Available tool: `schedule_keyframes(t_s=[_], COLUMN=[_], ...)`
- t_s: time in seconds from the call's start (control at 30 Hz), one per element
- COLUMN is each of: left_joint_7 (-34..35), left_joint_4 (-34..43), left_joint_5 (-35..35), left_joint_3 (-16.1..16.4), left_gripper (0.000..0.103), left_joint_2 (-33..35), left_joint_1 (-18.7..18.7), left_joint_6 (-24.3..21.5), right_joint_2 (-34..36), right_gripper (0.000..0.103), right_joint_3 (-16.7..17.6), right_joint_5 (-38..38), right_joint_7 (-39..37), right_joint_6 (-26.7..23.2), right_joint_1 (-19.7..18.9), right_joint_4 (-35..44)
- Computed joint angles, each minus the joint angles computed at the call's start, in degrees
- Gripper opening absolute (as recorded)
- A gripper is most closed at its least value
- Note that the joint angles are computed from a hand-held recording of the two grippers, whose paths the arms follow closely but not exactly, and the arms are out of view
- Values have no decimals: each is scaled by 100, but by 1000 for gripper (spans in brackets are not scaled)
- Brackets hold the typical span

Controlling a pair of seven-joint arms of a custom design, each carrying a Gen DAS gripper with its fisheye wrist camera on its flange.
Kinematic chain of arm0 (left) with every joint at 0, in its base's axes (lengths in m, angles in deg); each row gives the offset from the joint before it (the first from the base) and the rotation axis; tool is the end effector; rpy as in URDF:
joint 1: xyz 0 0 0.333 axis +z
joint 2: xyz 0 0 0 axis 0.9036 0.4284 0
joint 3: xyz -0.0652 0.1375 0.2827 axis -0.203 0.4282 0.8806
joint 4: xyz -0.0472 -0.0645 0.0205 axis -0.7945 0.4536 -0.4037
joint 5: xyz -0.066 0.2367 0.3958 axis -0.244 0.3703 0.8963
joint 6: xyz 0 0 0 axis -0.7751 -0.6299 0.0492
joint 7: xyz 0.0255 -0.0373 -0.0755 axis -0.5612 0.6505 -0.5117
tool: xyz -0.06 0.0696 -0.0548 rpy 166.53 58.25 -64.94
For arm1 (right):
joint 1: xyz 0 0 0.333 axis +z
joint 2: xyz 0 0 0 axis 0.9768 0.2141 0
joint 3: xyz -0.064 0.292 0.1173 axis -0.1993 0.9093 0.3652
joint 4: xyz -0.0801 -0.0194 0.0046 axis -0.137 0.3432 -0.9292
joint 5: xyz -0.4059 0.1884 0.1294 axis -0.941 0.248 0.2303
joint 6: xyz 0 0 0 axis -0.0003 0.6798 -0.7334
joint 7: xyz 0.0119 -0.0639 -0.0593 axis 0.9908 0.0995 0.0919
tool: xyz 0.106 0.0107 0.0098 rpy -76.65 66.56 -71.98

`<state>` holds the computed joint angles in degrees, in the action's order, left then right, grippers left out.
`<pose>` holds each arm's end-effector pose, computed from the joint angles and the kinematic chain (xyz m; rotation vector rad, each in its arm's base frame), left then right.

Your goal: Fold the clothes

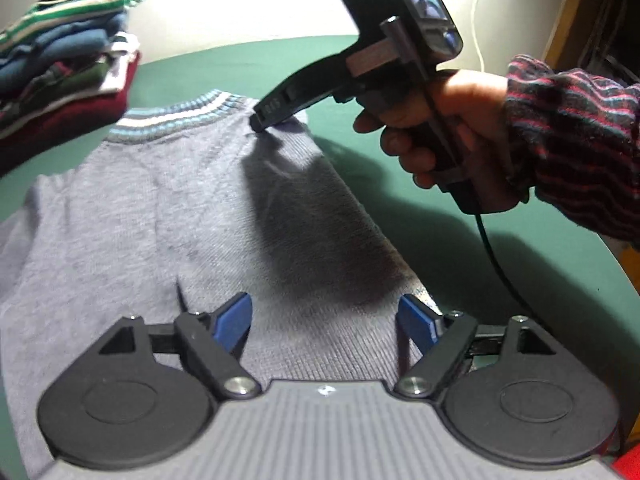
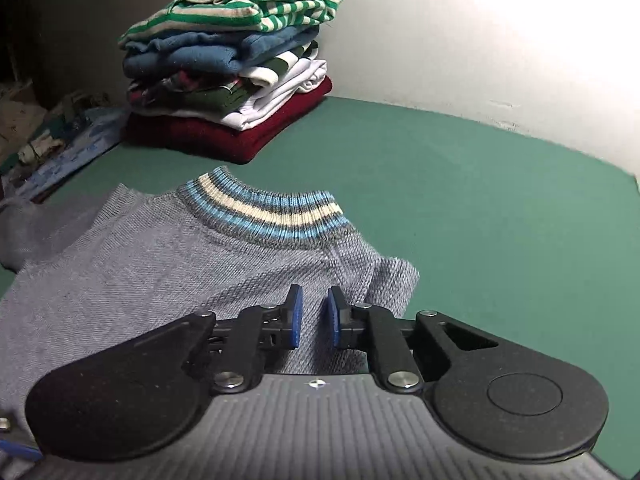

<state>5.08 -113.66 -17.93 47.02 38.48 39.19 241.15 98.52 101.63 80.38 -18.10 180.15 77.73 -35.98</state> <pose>0.5190 -0.4223 0.3548 -1.8337 1.8614 -0.7707 0.7544 0.1558 0.3080 -2.1680 0.8123 -0.3021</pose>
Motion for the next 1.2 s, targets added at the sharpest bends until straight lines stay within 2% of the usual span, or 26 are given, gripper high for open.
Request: schedule_keyframes(t_s=[0.03,0.07,0.17,0.3,0.4,0.5,0.6,0.7,0.8,0.97,1.13,1.2], left_joint_7=[-182,-396,-844,-1149,-1164,-1194,-1341,-1810,-2214,-2517,-1850,-1559], left_joint_4=[-82,-242,-742,-1325,-1490,-1605,-1770,-2128,-2506,-3040,-3583,-3863], left_joint_5=[91,202,175,-258,-503,-596,-501,-290,-442,-931,-969,-1097], left_joint_3=[-1,-27,-246,-603,-803,-891,-893,-924,-971,-953,-903,-784], left_gripper=[82,84,85,75,74,78,78,78,80,77,82,81], left_joint_2=[-102,-273,-750,-1283,-1435,-1486,-1649,-2123,-2671,-3454,-3990,-4197], left_joint_1=[-58,-106,-92,-15,12,66,193,439,716,1203,1501,1554], left_joint_6=[-114,-231,-520,-709,-784,-670,-632,-833,-1411,-2415,-3067,-3034], right_joint_2=[-62,-175,-639,-1318,-1789,-2217,-2489,-2726,-2940,-3294,-3654,-3693], right_gripper=[14,16,19,20,20,21,31,31,33,34,39,39], right_joint_3=[-46,-29,-34,-374,-615,-821,-1010,-1191,-1326,-1314,-1222,-1206], right_joint_5=[-64,5,487,500,464,550,737,950,1153,1364,1847,1942], right_joint_7=[151,269,214,176,-90,-508,-1003,-1065,-824,-190,-374,-296], right_joint_6=[49,-120,-1049,-1976,-2274,-2178,-2040,-1858,-1792,-1154,-323,-107], right_joint_1=[54,-18,-333,-360,-257,-82,108,335,515,934,1470,1637], right_joint_4=[-53,-138,-543,-1358,-2004,-2592,-2949,-3141,-3301,-3759,-4175,-4235])
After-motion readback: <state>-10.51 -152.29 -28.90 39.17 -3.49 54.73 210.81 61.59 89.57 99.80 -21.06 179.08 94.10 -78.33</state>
